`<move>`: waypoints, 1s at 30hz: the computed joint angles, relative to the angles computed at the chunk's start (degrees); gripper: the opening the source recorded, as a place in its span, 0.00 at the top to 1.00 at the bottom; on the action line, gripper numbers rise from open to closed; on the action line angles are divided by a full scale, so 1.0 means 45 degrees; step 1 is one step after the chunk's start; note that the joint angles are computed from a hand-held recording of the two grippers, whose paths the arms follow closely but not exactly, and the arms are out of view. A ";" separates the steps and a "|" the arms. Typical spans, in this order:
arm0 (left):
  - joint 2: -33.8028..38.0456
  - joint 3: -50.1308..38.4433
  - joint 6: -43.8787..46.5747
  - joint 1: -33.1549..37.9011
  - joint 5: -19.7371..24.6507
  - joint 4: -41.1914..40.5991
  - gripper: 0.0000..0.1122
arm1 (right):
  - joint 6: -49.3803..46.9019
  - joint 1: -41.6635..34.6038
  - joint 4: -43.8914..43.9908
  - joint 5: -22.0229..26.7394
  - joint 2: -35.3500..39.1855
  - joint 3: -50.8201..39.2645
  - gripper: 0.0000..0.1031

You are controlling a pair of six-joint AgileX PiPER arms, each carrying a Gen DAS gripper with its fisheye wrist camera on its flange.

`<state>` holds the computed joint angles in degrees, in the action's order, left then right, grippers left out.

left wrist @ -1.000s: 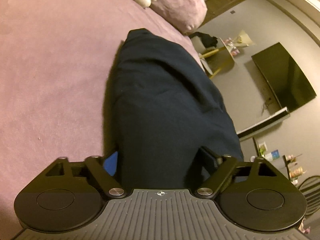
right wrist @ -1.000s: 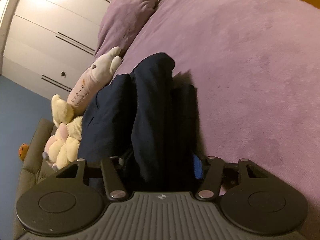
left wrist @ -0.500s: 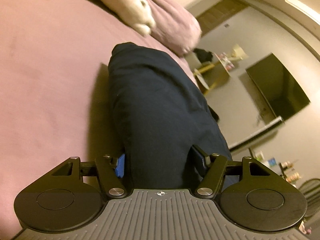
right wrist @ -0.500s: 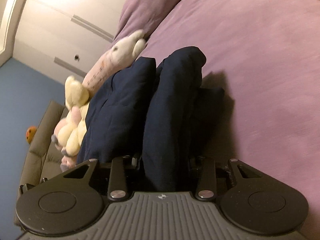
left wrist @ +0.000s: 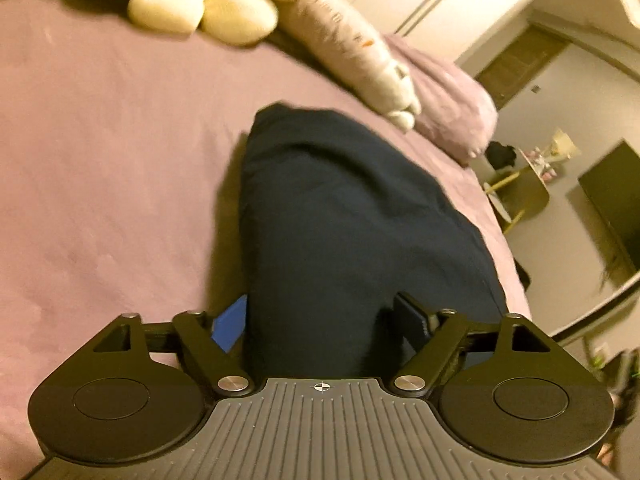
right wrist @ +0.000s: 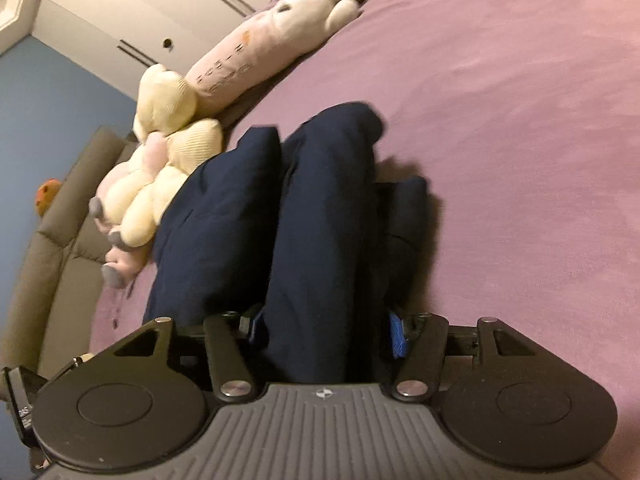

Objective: Fold large clothes

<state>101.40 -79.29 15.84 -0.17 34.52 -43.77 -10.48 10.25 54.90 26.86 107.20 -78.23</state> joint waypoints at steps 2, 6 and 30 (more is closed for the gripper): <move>-0.1049 0.1212 0.1283 0.0003 -0.0496 -0.0482 0.21 | 0.1455 0.0118 -0.1691 -0.0953 -0.1416 0.1227 0.43; -0.2718 0.2843 0.1239 -0.0541 -0.0827 0.0020 0.20 | 0.5197 0.1749 -0.6783 -0.3381 -0.4306 0.3290 0.48; -0.4662 0.4635 -0.4987 -0.2432 -0.1176 0.6775 0.09 | 1.5922 0.7172 -1.9789 0.1966 -0.3395 0.1360 0.56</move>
